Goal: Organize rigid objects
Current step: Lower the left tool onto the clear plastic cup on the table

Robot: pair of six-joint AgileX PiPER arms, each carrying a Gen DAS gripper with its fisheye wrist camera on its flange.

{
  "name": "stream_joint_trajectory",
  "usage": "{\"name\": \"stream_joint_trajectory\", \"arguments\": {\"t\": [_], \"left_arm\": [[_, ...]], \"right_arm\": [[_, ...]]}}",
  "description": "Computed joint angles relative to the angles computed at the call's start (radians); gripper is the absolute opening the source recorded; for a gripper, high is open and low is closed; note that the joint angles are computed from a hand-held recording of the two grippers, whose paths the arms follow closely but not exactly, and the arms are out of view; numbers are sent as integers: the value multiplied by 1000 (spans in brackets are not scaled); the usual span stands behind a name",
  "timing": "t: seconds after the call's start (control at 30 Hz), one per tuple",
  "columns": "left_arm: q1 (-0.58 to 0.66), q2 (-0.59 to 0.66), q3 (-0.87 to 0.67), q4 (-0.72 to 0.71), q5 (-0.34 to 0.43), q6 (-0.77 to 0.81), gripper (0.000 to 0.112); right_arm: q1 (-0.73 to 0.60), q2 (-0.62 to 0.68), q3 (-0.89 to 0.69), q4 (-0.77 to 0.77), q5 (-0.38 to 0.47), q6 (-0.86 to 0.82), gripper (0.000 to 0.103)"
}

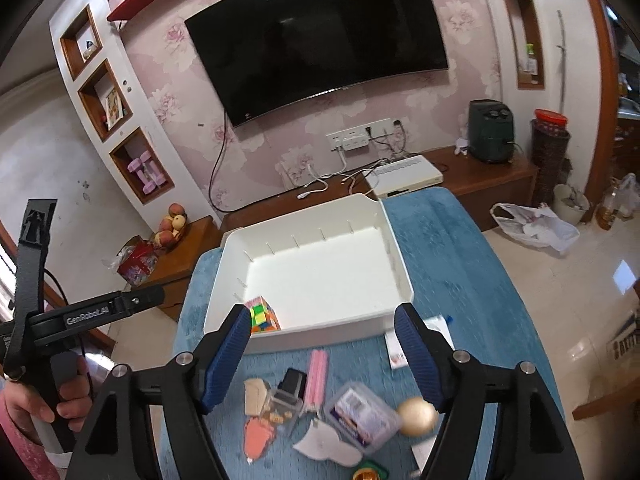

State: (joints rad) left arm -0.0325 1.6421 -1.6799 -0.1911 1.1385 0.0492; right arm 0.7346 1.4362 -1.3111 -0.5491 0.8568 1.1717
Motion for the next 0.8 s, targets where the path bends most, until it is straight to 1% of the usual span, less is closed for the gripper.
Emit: {"name": "stream_joint_trajectory", "arguments": {"t": [0.2,0.33,0.4,0.5,0.63,0.7,0.73,0.8], "left_arm": [[49,-105,128,-51,-11,99,79],[70,-158,199,-69,-18,161,79],[80,-179,226,-76,-19,192,79],[82,-203,258,-71,-19,219,79],[72,-223,294,-64,-16,256,79],[58,-232,312,-56,-19,283,79],[49,-237,322,-47,-25,291,79],[21,-244,337,-17,-36,300,79]], "right_arm": [[169,-64,73,-141,138,245,77],[244,-93,114,-155,193,354,78],[270,-110,138,-144,201,402,78],[288,-131,176,-104,190,473,78],[270,-166,251,-7,110,554,78],[240,-160,272,77,92,555,78],[227,-164,289,109,73,557,78],[187,-181,341,184,1,565,78]]}}
